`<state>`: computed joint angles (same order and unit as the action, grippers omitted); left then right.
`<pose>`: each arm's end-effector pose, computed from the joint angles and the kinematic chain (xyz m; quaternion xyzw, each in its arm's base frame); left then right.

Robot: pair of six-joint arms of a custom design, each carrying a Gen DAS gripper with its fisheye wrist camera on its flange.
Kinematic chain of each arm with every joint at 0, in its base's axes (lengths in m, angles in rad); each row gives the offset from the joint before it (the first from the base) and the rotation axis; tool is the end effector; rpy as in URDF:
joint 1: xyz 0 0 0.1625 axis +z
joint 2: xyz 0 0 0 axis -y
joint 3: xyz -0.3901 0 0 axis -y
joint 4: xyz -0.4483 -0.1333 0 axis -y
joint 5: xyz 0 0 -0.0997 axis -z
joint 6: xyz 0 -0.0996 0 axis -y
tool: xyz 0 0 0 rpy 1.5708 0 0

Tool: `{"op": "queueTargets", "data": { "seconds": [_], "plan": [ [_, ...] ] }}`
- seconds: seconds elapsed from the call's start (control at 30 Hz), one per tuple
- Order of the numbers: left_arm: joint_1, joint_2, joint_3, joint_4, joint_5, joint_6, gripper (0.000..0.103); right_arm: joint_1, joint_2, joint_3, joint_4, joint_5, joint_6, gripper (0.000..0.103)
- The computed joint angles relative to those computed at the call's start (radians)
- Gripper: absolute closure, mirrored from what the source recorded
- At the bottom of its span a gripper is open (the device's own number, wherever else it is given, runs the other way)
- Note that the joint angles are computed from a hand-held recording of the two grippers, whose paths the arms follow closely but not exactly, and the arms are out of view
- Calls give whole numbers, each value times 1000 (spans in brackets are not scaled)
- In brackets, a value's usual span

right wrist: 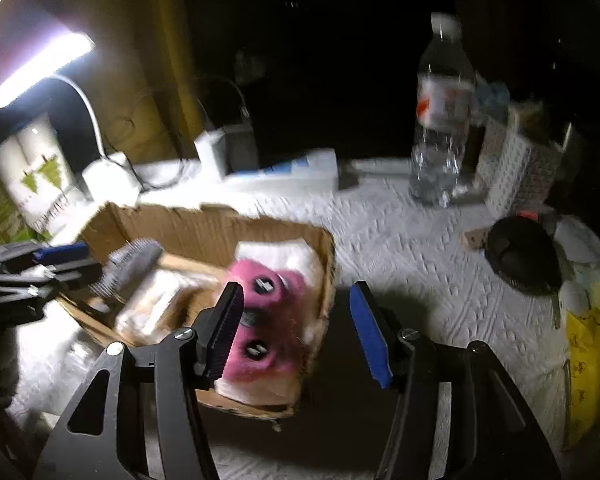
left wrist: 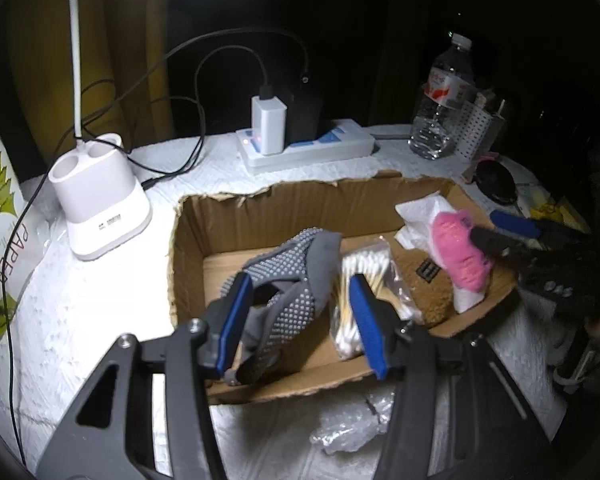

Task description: Organize soft objects

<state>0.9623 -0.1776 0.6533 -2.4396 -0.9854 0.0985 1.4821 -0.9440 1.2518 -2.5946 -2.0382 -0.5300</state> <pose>-0.3636 -0.8514 -0.0124 0.2722 0.9005 -0.2523 0.2267 0.0181 -0.7944 0.3410 0.1202 -0.9068 0.2587 0.3104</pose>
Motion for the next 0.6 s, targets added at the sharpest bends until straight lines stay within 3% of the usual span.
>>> {"op": "queueTargets", "data": {
  "seconds": [0.17,0.6],
  "plan": [
    [-3,-11,18,-3,8,-8,51,-21,12,-8,9,3,17,36],
    [-22,-98,170,-88,-10,-9,48,16,-68,75,-55,20,15,36]
  ]
}}
